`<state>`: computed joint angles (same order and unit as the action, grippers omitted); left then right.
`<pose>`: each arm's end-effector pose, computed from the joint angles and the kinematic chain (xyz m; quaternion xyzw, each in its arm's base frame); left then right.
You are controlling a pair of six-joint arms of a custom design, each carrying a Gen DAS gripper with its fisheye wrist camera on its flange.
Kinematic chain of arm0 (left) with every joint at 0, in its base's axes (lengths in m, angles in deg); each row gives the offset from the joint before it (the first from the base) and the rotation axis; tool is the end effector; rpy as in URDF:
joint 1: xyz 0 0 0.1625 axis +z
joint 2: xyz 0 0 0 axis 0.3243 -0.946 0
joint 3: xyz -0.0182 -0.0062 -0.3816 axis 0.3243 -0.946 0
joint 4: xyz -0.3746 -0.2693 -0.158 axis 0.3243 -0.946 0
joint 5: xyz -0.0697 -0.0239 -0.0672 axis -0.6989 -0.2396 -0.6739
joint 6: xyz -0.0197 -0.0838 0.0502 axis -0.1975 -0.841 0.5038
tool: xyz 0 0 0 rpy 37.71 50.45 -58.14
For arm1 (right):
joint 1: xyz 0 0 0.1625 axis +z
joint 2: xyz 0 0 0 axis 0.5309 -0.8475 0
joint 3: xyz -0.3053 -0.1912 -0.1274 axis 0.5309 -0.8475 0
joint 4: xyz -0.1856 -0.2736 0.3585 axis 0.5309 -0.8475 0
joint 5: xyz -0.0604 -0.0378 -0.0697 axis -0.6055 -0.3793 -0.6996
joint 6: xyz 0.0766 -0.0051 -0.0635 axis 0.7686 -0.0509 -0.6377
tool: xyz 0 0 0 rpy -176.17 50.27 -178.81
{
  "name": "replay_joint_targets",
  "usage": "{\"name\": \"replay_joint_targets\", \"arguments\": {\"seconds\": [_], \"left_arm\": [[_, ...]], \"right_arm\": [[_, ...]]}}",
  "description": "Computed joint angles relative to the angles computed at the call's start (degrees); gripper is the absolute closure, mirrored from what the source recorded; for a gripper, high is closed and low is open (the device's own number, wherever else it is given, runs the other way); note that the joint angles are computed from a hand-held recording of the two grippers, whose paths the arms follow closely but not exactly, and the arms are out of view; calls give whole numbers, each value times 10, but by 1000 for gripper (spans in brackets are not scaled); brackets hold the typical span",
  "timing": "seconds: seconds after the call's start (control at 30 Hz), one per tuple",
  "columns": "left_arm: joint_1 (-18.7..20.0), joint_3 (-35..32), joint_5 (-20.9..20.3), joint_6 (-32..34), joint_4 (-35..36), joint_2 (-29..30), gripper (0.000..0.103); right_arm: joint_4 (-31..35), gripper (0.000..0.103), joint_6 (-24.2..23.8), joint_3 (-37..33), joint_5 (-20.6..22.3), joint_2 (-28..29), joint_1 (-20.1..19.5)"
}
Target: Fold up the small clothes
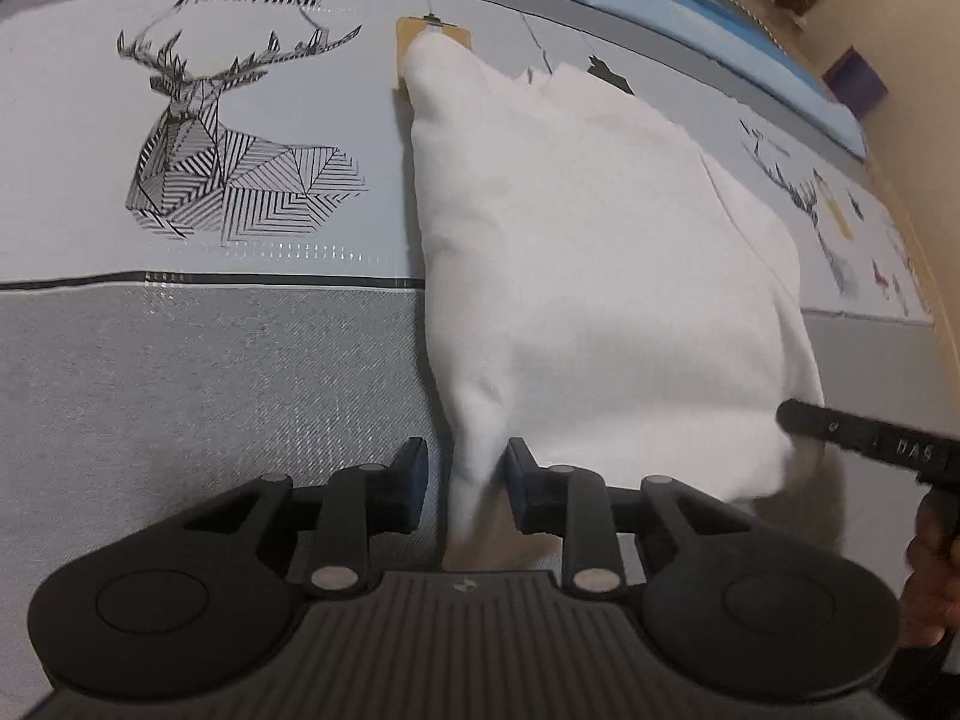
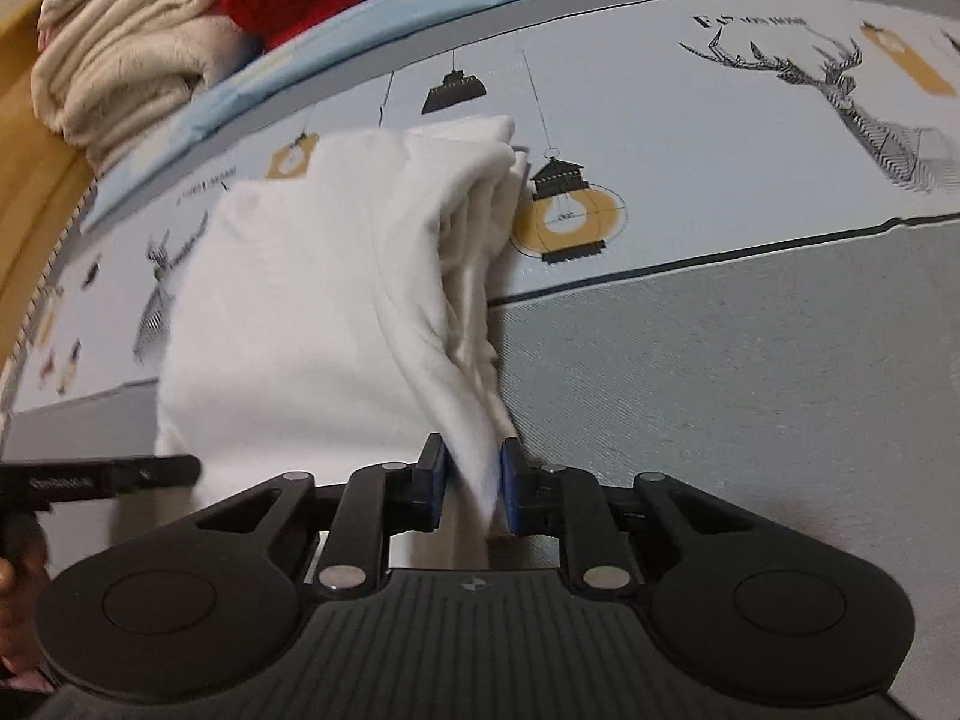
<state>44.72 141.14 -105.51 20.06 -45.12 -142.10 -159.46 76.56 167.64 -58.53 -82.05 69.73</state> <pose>-0.1807 -0.7684 0.2431 0.1772 0.9546 -0.0933 0.2205 0.2193 -0.6541 0.2028 -0.0396 -0.9321 0.2867 0.2180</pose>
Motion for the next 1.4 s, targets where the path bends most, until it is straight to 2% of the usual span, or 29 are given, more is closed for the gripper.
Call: {"name": "replay_joint_targets", "arguments": {"seconds": [0.07, 0.13, 0.17, 0.2, 0.23, 0.27, 0.3, 0.33, 0.4, 0.47, 0.53, 0.57, 0.63, 0.67, 0.77, 0.83, 0.87, 0.93, 0.97, 1.07, 1.2, 1.4], "left_arm": [[-9, 16, 20, 9, -9, -12, 71], [-28, 57, 66, 37, -48, -41, 68], [-41, 87, 91, 65, -89, -62, 63], [-48, 110, 105, 93, -131, -77, 49], [-59, 135, 123, 112, -170, -96, 41], [-71, 156, 144, 126, -203, -112, 27], [-84, 176, 161, 144, -241, -127, 19], [-96, 193, 173, 158, -272, -139, 17], [-124, 231, 190, 187, -331, -171, 17], [-149, 268, 193, 192, -361, -207, 14], [-175, 307, 200, 191, -387, -244, 1], [-186, 330, 198, 200, -407, -263, 0], [-208, 368, 188, 219, -415, -301, 0], [-222, 386, 197, 210, -412, -320, 0], [-246, 438, 207, 148, -420, -362, 0], [-255, 477, 216, 133, -444, -381, 0], [-256, 488, 220, 122, -437, -386, 0], [-251, 483, 220, 81, -376, -386, 0], [-245, 477, 210, 64, -371, -381, 0], [-228, 457, 218, 42, -346, -358, 0], [-218, 445, 253, 13, -322, -338, 0], [-212, 439, 244, -13, -310, -328, 0]], "right_arm": [[8, 73, 9, 11, -15, -12, 2], [15, 70, 23, 17, -35, -18, 5], [15, 70, 23, 23, -46, -23, 10], [5, 70, 13, 31, -61, -28, 16], [-20, 70, -9, 39, -88, -29, 27], [-56, 69, -39, 45, -135, -25, 43], [-103, 69, -74, 47, -182, -16, 59], [-149, 68, -102, 51, -209, -12, 71], [-257, 63, -153, 70, -218, -19, 95], [-345, 50, -197, 88, -218, -28, 122], [-433, 43, -247, 106, -222, -32, 152], [-465, 38, -263, 116, -222, -36, 165], [-508, 34, -279, 136, -226, -45, 188], [-524, 34, -285, 146, -230, -48, 198], [-546, 34, -291, 183, -229, -63, 216], [-553, 34, -285, 204, -243, -62, 221], [-536, 34, -268, 210, -254, -61, 220], [-462, 34, -192, 215, -279, -70, 221], [-447, 34, -178, 216, -279, -71, 220], [-430, 34, -184, 206, -305, -53, 222], [-424, 34, -174, 203, -293, -51, 214], [-420, 34, -193, 198, -283, -42, 211]]}}
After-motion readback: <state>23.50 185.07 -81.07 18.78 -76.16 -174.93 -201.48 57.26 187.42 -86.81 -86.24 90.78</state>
